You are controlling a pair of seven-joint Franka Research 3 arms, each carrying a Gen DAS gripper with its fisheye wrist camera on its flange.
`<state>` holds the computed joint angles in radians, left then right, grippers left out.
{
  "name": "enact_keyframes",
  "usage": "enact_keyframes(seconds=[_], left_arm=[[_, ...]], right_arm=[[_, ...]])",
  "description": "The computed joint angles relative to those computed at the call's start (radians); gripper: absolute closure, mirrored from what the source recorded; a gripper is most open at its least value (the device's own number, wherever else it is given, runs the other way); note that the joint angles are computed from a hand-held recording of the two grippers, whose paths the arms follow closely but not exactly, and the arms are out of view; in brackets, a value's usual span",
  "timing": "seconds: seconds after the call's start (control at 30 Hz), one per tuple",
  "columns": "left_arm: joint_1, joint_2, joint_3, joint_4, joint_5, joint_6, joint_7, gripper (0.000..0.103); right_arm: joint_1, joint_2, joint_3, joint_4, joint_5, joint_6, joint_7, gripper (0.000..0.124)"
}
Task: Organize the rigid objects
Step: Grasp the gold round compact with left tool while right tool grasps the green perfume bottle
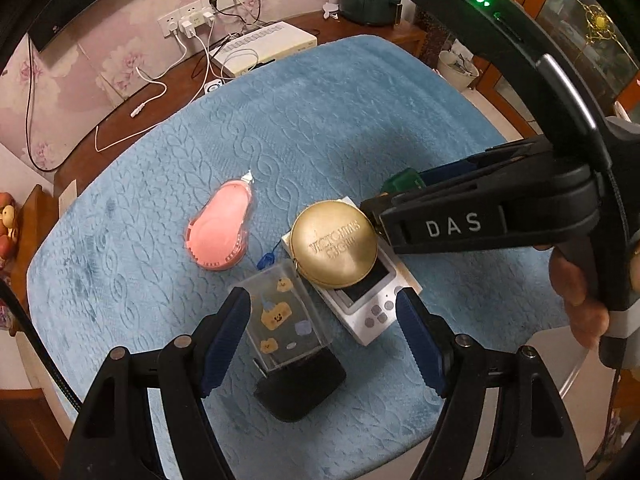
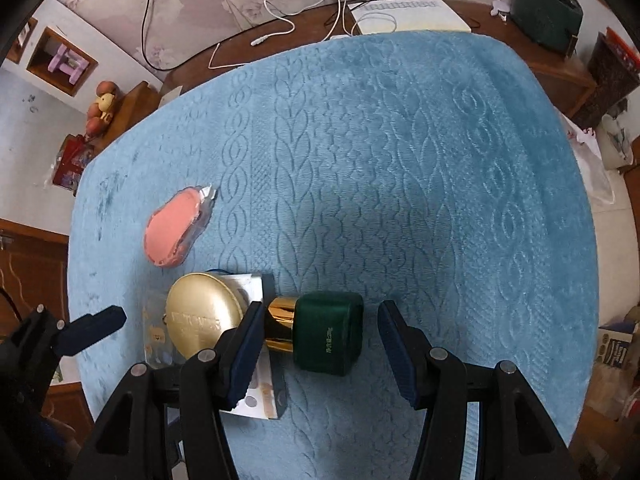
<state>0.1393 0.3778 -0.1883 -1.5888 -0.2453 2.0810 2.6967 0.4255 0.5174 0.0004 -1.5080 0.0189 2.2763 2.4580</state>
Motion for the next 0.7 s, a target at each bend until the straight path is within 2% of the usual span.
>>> enact_keyframes(seconds=[0.17, 0.33, 0.63, 0.7], left_arm=[[-0.006, 0.01, -0.004, 0.014, 0.003, -0.007, -0.005, 0.025], [-0.014, 0.02, -0.008, 0.021, 0.009, 0.0, -0.007, 0.025], [-0.041, 0.043, -0.014, 0.02, 0.062, 0.04, -0.018, 0.025], [-0.048, 0.042, -0.014, 0.005, 0.08, 0.069, -0.018, 0.025]], right_arm=[[0.005, 0.025, -0.002, 0.041, -0.015, -0.088, -0.006, 0.072], [0.01, 0.005, -0.008, 0.007, -0.028, -0.065, 0.014, 0.079], [0.001, -0.085, -0.004, -0.131, -0.024, 0.001, 0.07, 0.079], [-0.003, -0.118, -0.001, -0.178, -0.025, 0.02, 0.077, 0.079]])
